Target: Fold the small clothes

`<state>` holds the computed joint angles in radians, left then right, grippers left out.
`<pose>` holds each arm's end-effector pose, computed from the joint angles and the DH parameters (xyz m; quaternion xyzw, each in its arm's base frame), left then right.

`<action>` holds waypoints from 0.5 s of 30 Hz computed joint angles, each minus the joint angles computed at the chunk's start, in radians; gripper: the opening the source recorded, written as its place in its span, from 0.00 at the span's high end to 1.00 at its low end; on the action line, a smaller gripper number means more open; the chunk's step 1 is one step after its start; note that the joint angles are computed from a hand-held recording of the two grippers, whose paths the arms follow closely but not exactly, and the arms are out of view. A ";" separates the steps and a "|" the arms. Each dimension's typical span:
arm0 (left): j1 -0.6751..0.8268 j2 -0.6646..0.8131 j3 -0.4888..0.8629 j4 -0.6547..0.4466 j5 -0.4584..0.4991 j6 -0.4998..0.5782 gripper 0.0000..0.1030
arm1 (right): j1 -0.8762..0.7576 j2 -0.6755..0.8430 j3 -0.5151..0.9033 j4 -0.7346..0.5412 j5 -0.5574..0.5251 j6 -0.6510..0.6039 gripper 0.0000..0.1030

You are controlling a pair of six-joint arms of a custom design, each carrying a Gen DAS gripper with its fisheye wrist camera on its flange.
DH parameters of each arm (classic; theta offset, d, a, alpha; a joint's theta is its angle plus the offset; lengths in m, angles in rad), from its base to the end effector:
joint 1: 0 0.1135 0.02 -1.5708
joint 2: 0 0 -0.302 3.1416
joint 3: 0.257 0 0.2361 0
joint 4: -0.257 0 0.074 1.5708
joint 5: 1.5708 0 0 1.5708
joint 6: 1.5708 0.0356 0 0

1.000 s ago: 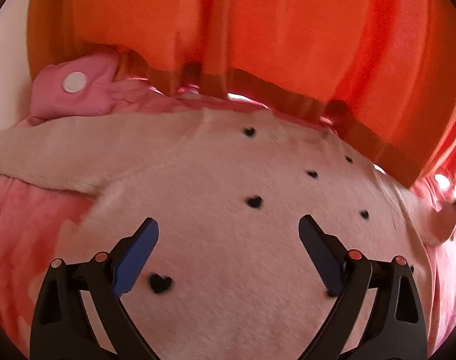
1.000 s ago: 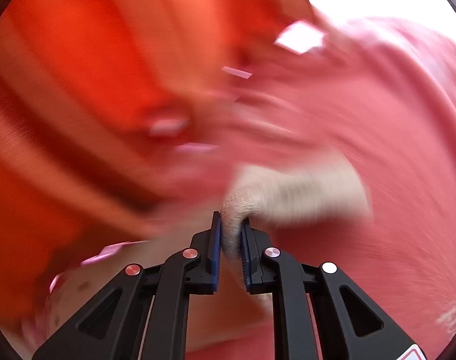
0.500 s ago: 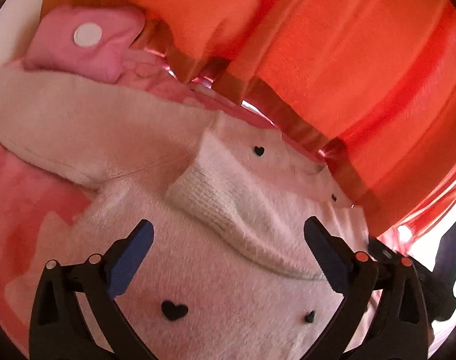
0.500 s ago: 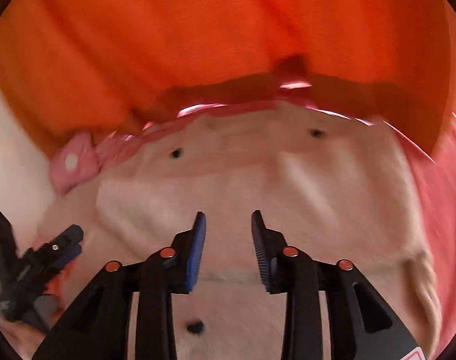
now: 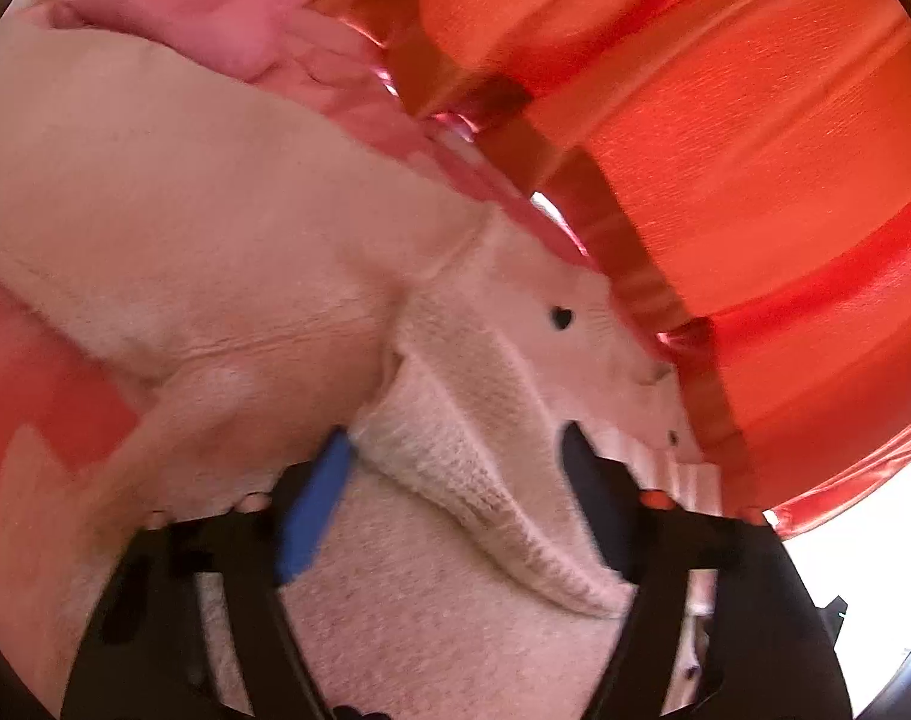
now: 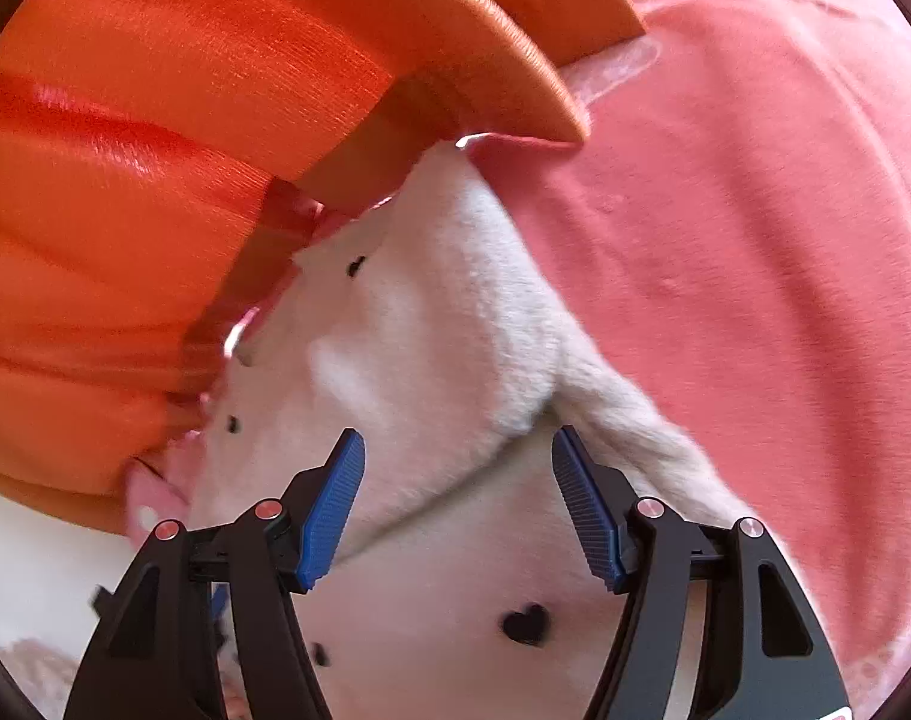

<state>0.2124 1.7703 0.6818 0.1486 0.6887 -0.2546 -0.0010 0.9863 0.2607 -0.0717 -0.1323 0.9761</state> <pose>0.2968 0.0409 0.1531 -0.1052 0.8948 -0.3270 0.2852 0.1404 0.0046 0.1805 0.4117 0.8277 0.2304 0.3038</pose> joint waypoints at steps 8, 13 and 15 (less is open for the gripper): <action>-0.025 0.016 0.007 0.068 -0.018 -0.020 0.88 | 0.029 0.189 0.045 0.110 0.142 -0.107 0.92; 0.005 -0.084 -0.009 0.113 0.025 0.002 0.89 | 0.177 -0.020 0.088 0.043 0.321 -0.170 0.92; 0.016 -0.030 0.014 0.086 0.003 0.029 0.89 | 0.138 0.126 0.088 0.050 0.290 -0.190 0.92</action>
<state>0.2281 1.7399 0.6960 0.2348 0.6913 -0.2255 0.1374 1.1127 0.3485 -0.0216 0.1580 0.7857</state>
